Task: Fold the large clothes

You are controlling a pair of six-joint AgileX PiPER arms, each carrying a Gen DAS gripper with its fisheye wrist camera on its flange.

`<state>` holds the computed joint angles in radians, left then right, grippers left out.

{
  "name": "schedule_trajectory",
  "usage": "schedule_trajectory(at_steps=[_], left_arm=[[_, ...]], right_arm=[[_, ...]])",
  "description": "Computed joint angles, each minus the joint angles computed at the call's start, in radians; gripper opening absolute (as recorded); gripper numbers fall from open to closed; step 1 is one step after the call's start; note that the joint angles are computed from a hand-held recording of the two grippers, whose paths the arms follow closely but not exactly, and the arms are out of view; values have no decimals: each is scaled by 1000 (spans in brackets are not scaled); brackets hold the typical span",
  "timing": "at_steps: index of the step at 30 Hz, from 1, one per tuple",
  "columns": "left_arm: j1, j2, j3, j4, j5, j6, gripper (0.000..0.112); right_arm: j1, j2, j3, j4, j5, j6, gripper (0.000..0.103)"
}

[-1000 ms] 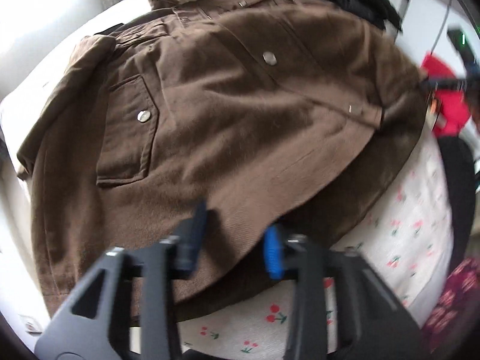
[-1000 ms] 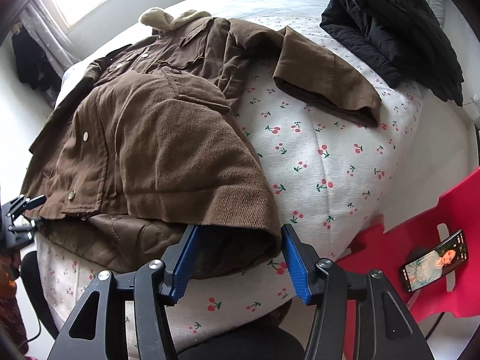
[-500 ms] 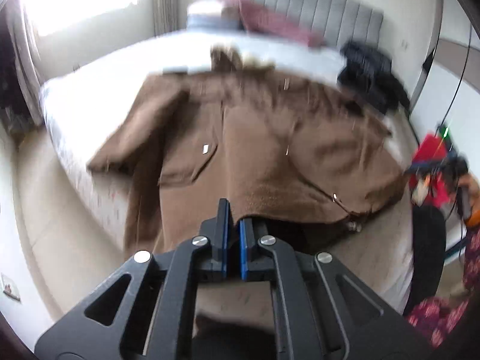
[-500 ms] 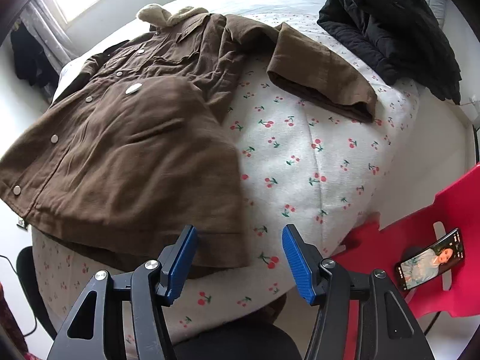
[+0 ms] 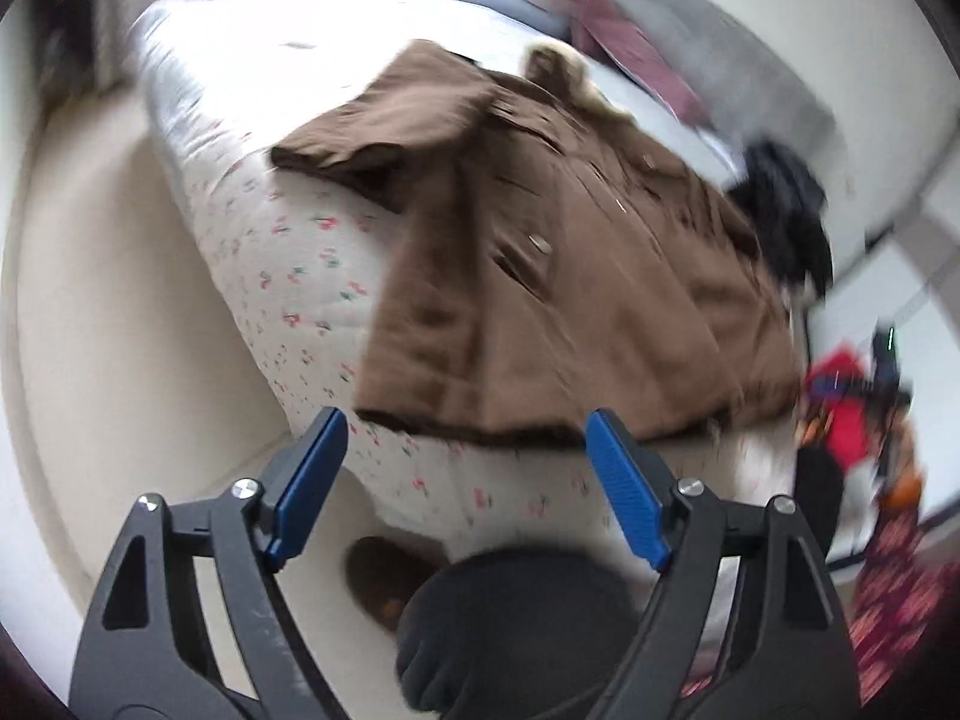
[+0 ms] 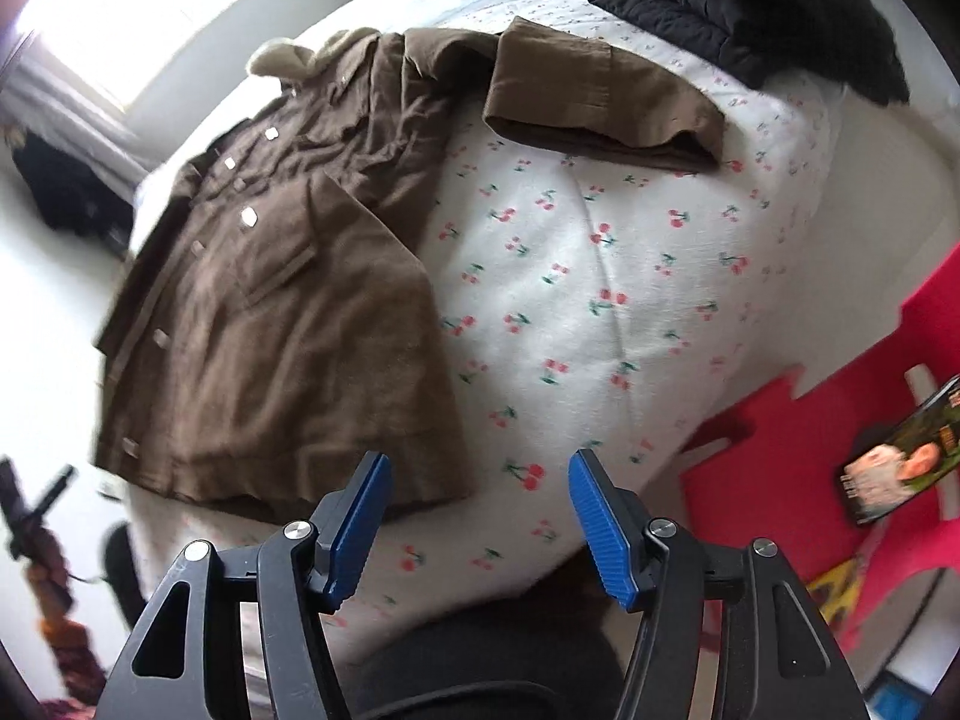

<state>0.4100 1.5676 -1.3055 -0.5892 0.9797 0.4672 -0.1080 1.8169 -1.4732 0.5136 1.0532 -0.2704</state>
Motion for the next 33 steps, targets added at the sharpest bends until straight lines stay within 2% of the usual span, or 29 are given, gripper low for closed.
schedule_trajectory(at_steps=[7,9,11,14,15,16,18,19,20,22,25,27,30,31,33], left_arm=[[-5,220,-88,-10,-24,-64,82],[-24,266,-112,-6,-25,-99,79],[-24,271,-102,-60,-17,-74,64],[-50,255,-89,-50,-29,-74,37],[-54,247,-88,-45,-26,-76,23],[-64,230,-83,-25,-34,-94,20],[-84,193,-75,-5,-49,-118,17],[-85,185,-78,-14,-47,-121,16],[-84,170,-82,-36,-40,-123,16],[-77,141,-103,-87,-17,-134,15],[-58,93,-149,-143,46,-156,14],[-38,71,-181,-201,107,-160,14],[-15,28,-181,-285,199,-134,14],[-18,17,-176,-283,211,-128,14],[-45,-11,-151,-189,221,-146,14]], right_arm=[[-98,147,-57,305,70,-20,63],[-114,187,-69,368,84,-14,63],[-121,221,-81,417,89,-2,63],[-115,277,-107,458,85,26,63],[-105,287,-109,465,81,25,63],[-88,288,-105,472,73,10,61],[-40,288,-120,452,96,-22,43],[-7,291,-134,431,127,-33,24],[22,276,-130,400,120,-34,14],[62,198,-102,320,61,-28,11],[5,68,-57,372,23,-81,9],[-76,-4,-72,437,57,-113,8],[-100,-66,-152,351,84,-66,8],[-98,-80,-172,316,92,-49,8],[-92,-109,-157,252,98,-41,8]])
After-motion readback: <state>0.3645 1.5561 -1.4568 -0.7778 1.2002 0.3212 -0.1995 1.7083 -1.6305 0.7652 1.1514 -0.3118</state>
